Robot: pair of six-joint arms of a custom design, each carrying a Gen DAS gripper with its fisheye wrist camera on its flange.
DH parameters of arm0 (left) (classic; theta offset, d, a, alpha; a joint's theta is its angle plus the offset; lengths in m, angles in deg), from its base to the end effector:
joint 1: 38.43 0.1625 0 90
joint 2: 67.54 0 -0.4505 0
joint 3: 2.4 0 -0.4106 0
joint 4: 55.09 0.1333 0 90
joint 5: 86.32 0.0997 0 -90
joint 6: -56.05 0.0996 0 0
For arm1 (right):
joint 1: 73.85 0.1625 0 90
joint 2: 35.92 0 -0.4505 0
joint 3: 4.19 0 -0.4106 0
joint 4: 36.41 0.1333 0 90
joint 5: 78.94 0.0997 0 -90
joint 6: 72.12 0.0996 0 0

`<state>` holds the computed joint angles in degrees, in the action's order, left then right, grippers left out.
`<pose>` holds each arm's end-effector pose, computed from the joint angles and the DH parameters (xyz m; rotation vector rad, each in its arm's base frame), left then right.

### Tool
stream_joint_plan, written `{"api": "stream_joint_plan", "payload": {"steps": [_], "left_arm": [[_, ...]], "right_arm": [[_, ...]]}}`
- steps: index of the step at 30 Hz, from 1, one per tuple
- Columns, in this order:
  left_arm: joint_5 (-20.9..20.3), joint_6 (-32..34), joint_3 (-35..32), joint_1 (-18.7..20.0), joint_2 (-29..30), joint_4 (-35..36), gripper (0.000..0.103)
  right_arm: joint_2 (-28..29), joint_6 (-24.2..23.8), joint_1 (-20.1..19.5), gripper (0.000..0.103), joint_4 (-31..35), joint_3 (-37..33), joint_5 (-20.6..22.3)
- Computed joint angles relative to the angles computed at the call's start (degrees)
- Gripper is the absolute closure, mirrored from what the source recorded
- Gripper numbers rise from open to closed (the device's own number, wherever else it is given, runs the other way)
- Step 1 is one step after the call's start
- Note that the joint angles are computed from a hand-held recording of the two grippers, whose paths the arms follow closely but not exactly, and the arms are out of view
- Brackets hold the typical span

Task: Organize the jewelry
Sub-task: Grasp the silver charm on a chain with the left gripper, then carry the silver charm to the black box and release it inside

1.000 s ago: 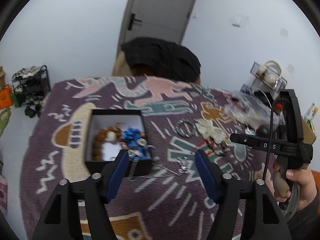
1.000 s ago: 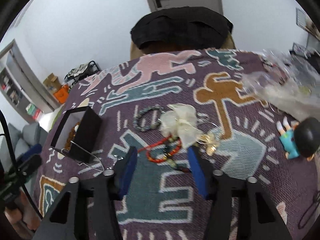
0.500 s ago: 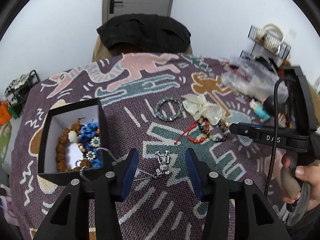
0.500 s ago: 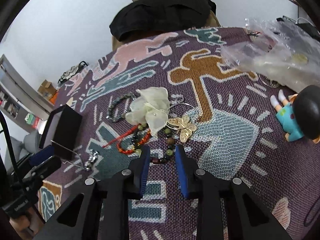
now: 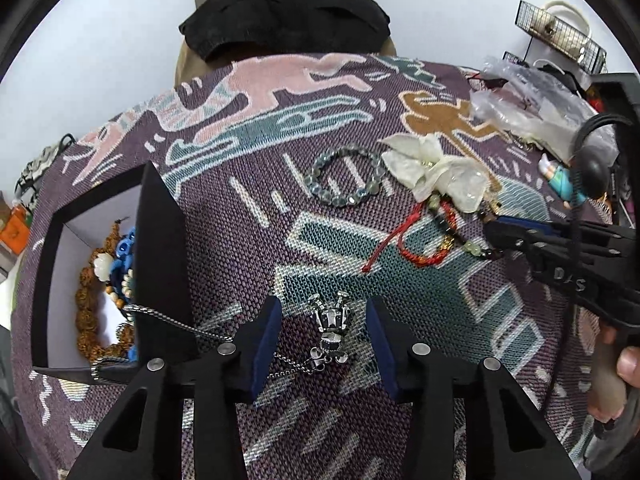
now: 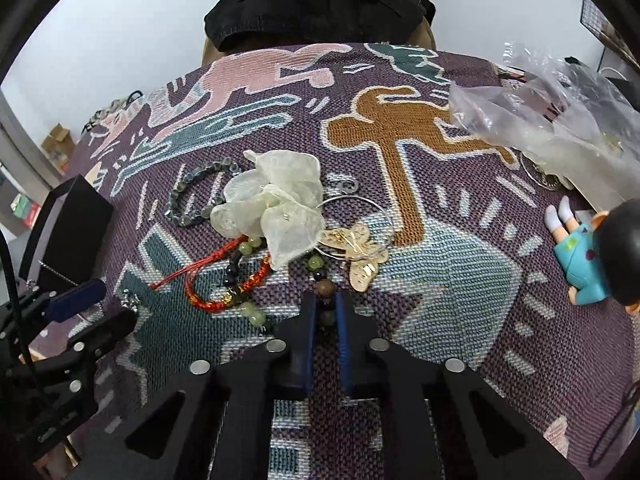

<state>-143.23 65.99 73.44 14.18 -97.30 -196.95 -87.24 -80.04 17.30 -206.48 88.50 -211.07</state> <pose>-0.3267 -0.7365 0.0174 1.0028 2.3849 -0.3092 0.0808 -0.7122 0.2475 -0.1268 -2.2904 0.7452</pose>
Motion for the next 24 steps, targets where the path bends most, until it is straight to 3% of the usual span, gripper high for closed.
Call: {"api": "stream_joint_plan", "payload": {"steps": [5,6,12,24], "left_arm": [[0.7,-0.1,0.2,0.0,0.4,-0.2,0.065],[0.8,-0.3,0.2,-0.1,0.4,-0.1,0.081],[0.9,-0.3,-0.1,-0.4,0.2,0.5,0.081],[-0.3,3.1,0.8,-4.2,-6.3,-6.6,0.081]], "right_arm": [[-2.0,1.2,-0.6,0.094,-0.8,2.4,3.2],[-2.2,1.2,-0.6,0.094,-1.1,2.8,3.7],[-4.3,-0.2,0.6,0.094,-4.4,4.8,5.9],[-6.0,-4.2,5.9,0.094,-7.3,3.7,6.1]]}}
